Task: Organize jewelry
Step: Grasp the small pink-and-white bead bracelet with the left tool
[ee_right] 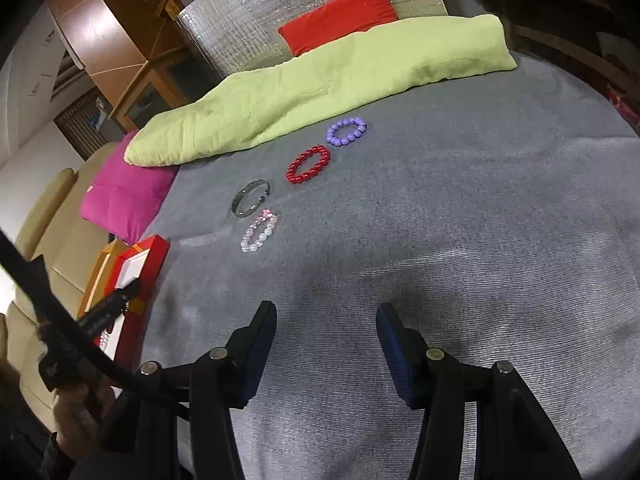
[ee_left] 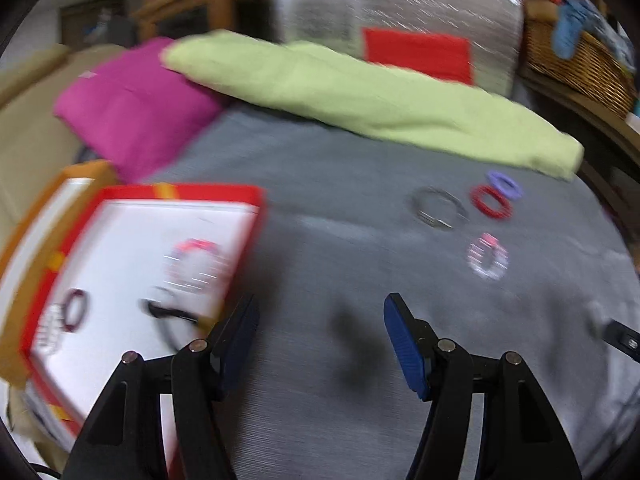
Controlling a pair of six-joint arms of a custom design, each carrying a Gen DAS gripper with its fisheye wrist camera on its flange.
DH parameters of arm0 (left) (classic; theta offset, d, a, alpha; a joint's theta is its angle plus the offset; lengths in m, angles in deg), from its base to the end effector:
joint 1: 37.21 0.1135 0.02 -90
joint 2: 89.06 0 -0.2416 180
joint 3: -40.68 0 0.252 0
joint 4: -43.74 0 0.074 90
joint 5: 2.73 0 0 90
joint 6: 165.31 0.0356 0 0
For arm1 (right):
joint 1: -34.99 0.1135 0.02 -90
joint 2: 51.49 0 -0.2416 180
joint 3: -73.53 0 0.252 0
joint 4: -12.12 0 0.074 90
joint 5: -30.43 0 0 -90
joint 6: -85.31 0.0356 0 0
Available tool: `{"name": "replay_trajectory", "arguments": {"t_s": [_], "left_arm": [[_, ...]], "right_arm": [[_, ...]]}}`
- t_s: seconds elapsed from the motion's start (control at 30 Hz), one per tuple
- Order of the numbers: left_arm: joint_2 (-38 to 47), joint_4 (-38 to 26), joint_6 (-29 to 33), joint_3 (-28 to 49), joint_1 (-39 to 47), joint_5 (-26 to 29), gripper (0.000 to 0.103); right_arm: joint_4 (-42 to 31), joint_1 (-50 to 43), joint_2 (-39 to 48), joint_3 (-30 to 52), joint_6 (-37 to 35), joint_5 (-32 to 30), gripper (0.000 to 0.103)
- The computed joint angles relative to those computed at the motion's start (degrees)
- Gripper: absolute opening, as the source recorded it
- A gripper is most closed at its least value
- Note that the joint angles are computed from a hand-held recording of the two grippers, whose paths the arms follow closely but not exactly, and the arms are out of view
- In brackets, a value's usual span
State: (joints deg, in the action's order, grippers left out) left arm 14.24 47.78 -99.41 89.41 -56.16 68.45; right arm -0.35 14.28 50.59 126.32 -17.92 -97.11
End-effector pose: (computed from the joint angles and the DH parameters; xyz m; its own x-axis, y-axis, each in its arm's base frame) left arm 0.2781 -0.0834 0.0601 -0.7128 -0.1639 -0.6820 -0.1946 0.9804 -0.0322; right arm 0.2727 -0.0799 0.0687 -0.8046 0.1102 -0.5835 -0.1781 0.8926 0.4143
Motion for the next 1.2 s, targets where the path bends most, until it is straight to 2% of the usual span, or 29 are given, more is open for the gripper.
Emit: {"name": "replay_trajectory", "arguments": {"t_s": [0.1, 0.17, 0.33, 0.43, 0.5, 0.53, 0.57, 0.6, 0.73, 0.93, 1.03, 1.2], "left_arm": [[3.09, -3.59, 0.56, 6.28, -3.01, 3.17, 0.066], [6.76, -6.69, -0.92, 13.00, -3.66, 7.46, 0.066], [16.60, -15.43, 0.42, 29.25, -5.28, 8.56, 0.061], [22.78, -20.91, 1.55, 38.03, -5.36, 8.78, 0.044], [25.93, -24.36, 1.42, 42.19, -5.30, 8.70, 0.024], [28.27, -26.73, 1.21, 44.99, -4.99, 9.19, 0.020], [28.71, -26.03, 1.29, 44.91, -4.93, 9.02, 0.016], [28.56, -24.93, 1.67, 44.27, -5.11, 8.38, 0.008], [25.35, -22.00, 2.96, 39.75, -5.26, 9.44, 0.008], [11.19, -8.80, 0.48, 18.22, -4.49, 9.77, 0.008], [7.17, -4.53, -2.52, 11.47, -3.65, 9.22, 0.008], [8.44, -5.19, -3.84, 11.64, -1.90, 10.91, 0.008]], "right_arm": [[-0.56, -0.01, 0.00, 0.19, -0.05, -0.82, 0.056], [-0.88, -0.30, 0.18, 0.42, -0.03, -1.20, 0.056], [-2.69, -1.77, 1.25, 1.82, -0.45, -2.96, 0.056], [-3.71, -2.44, 1.97, 2.93, -0.27, -4.33, 0.056], [-4.56, -2.75, 2.77, 3.74, -0.43, -5.09, 0.056], [-4.96, -2.86, 3.12, 4.06, -0.57, -5.35, 0.056], [-5.36, -3.04, 3.52, 4.48, -0.75, -5.62, 0.056], [-5.71, -3.14, 3.84, 4.79, -0.78, -5.85, 0.056], [-6.33, -3.53, 4.70, 5.74, -0.32, -6.15, 0.056], [-3.51, -3.26, 3.40, 3.66, 0.70, -4.95, 0.056], [-1.22, -2.04, 1.75, 1.66, 0.78, -2.88, 0.056], [-5.12, 3.06, 2.07, 5.01, 3.05, 0.08, 0.055]]}}
